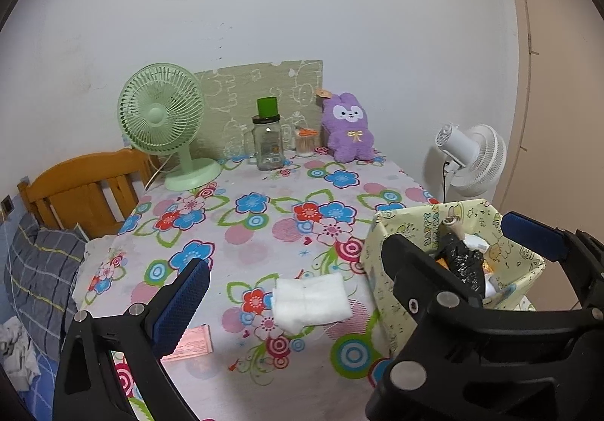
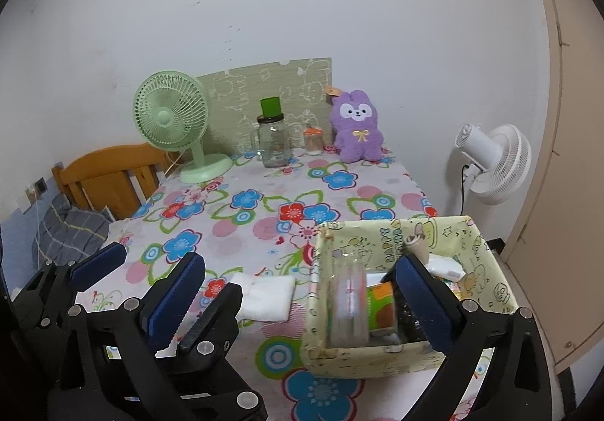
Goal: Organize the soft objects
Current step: 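Withdraw both open tools from the box toward the white cotton pad stack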
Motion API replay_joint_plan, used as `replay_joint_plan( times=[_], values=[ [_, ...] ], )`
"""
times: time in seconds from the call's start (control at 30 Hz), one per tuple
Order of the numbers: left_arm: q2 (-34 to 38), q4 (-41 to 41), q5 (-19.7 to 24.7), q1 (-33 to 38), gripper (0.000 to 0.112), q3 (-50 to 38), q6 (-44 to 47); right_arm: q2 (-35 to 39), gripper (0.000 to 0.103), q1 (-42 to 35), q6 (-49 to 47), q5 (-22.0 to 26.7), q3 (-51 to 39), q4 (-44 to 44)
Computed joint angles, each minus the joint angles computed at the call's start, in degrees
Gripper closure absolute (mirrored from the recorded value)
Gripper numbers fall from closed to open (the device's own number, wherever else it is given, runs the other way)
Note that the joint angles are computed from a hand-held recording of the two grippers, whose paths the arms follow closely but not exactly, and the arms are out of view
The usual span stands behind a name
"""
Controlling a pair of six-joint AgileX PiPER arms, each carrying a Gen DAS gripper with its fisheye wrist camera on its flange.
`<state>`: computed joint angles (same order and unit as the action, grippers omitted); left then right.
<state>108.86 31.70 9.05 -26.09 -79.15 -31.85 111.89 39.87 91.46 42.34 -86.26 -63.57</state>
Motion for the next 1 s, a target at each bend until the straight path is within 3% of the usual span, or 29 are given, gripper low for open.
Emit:
replay_joint_plan(
  times=[0.13,0.67,1.0],
  values=[
    [-0.4,3.7,-1.1,1.1,0.010,1.6,-3.3,1.4,0.001,0.8,0.8,0.0,-1.3,-0.4],
    [0.8,0.5,-3.6,5.8,0.009,4.6,1.7,9.2,0.001,2.6,0.4,-1.0,-8.6,2.4],
    [4.2,-20.0,-3.2,8.6,0.010,2.8,23.0,14.9,0.001,2.3,-4.6,-1.2,-15.3,7.6]
  ],
)
